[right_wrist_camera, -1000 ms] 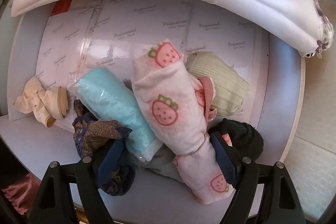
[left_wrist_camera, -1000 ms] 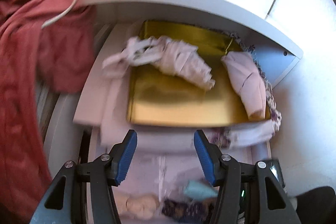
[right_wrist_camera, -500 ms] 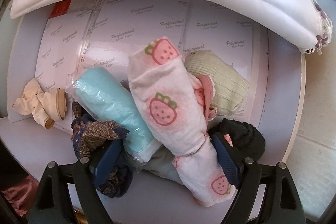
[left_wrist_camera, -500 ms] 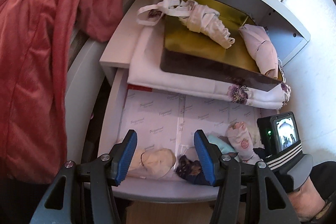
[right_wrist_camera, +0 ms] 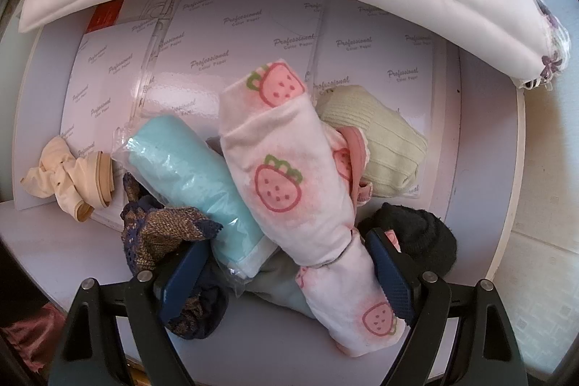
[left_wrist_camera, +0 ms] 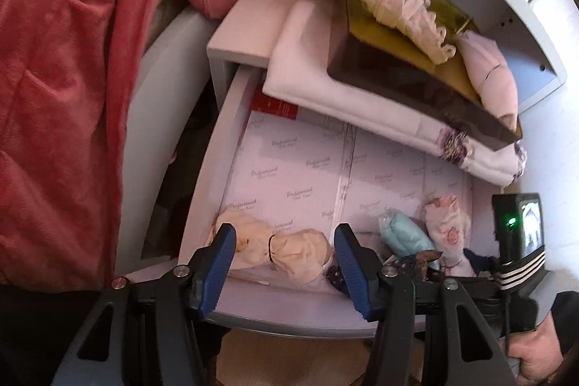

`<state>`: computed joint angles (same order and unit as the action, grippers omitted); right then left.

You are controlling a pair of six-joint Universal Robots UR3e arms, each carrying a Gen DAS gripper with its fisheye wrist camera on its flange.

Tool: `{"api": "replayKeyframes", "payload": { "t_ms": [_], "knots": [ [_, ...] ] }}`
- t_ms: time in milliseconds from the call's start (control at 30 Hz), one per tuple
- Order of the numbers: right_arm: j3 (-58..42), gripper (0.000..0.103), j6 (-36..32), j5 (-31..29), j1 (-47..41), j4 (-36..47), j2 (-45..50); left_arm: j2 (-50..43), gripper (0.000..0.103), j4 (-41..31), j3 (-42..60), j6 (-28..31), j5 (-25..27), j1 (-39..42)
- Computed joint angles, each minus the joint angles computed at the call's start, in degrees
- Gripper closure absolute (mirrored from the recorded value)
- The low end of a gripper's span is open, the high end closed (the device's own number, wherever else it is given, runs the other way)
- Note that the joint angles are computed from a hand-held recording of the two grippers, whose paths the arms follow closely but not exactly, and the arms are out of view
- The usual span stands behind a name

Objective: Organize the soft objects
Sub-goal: 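Withdraw the left gripper from the tray back toward the lower drawer, then grasp the cream tied garment with the left gripper while the right gripper grasps the pink strawberry-print garment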

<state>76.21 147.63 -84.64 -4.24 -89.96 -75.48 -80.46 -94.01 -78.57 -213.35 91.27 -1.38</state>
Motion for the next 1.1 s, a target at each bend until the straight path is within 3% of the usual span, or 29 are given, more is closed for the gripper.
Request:
{"api": "replayKeyframes", "payload": {
  "t_ms": [267, 567, 633, 800, 967, 1033, 1100],
  "knots": [
    [-1.0, 0.015, 0.3, 0.2, -0.1, 0.6, 0.7, -2.9, 0.046, -0.8, -1.5, 2.2, -4.7, 1.7],
    [-1.5, 0.014, -0.2, 0.3, -0.7, 0.8, 1.3, -13.4, 0.046, -5.1, 3.4, 7.0, -5.6, -0.2],
    [-1.5, 0.014, -0.2, 0.2, -0.7, 0.7, 1.4, -15.4, 0.04, -5.6, 3.8, 8.0, -5.8, -0.8],
    [-1.4, 0.014, -0.4, 0.2, -1.0, 0.8, 1.1, -20.0, 0.029, -6.7, 6.2, 9.7, -3.8, -3.3],
    [-2.0, 0.015, -0.8, 0.8, -1.6, 1.6, 0.7, -23.0, 0.029, -6.6, 6.6, 9.0, -0.3, -5.9],
    [-3.2, 0.016, -1.2, 1.8, -2.4, 2.8, 0.7, -23.3, 0.037, -6.0, 6.4, 8.8, 1.2, -6.8],
    [-5.0, 0.017, -1.2, 3.3, -3.5, 4.4, 0.9, -22.3, 0.052, -4.5, 5.0, 7.7, 3.2, -6.8]
  ]
}}
